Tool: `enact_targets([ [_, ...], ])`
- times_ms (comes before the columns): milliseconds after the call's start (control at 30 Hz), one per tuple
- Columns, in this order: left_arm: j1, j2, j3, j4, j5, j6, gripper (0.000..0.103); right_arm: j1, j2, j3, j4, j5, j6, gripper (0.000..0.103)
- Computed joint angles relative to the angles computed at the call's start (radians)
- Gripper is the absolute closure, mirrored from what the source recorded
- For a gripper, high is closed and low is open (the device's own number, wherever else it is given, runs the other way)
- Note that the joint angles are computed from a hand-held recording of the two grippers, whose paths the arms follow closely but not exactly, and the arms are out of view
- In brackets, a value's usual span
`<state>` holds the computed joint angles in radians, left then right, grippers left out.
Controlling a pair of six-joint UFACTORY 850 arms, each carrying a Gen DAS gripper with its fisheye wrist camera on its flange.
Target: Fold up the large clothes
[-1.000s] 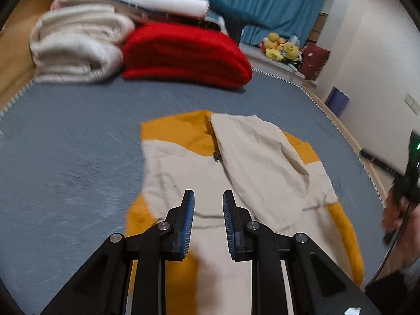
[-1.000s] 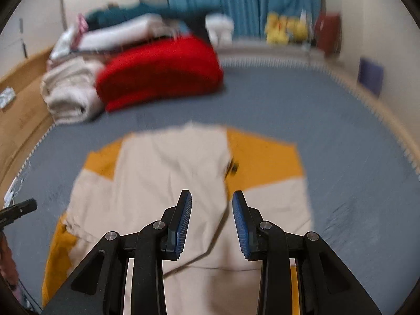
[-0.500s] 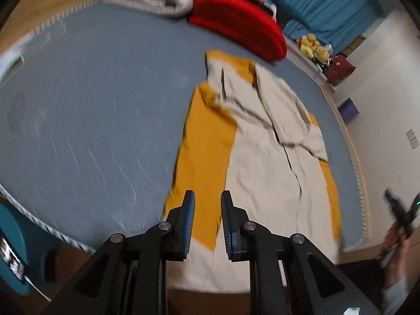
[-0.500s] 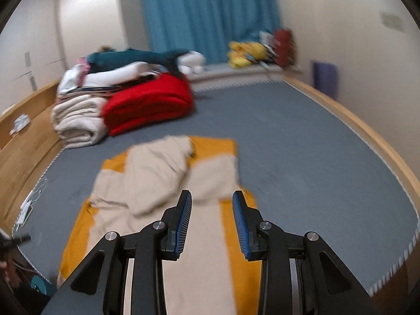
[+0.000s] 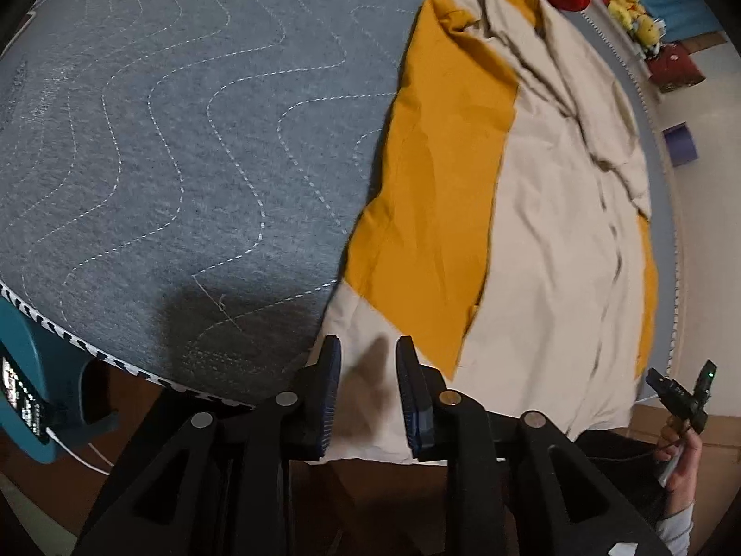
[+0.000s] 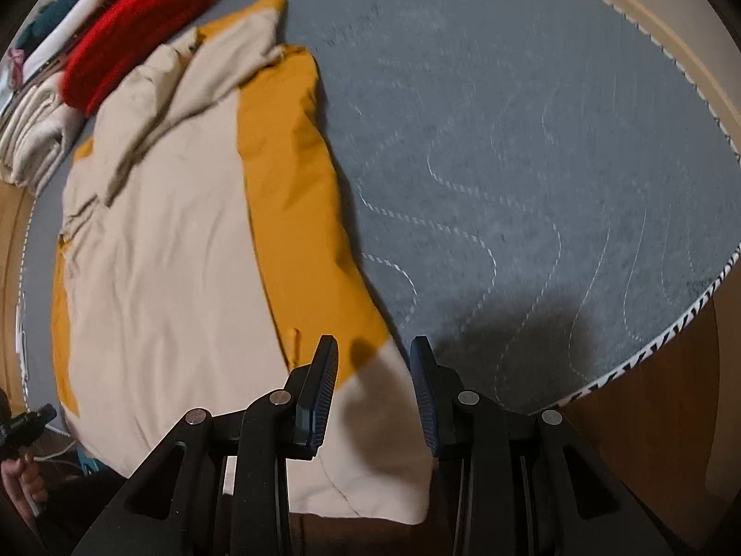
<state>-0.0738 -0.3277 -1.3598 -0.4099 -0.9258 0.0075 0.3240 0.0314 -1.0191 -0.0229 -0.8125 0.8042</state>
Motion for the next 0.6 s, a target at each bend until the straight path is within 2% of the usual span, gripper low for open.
enact_targets([
  [67, -0.006, -0.006, 0.0, 0.037, 0.0, -0.034, 0.075, -0.004, -0.01, 0.003, 0.021, -0.009, -0.013, 0.069],
  [267, -0.025, -0.041, -0.017, 0.087, -0.023, -0.061, 0.068, -0.008, -0.033, 0.006, 0.038, -0.05, -0.027, 0.057],
  [600, -0.066, -0.062, -0.023, 0.16, -0.009, -0.087, 0.066, 0.012, -0.074, -0.012, 0.053, -0.082, -0.078, 0.05],
])
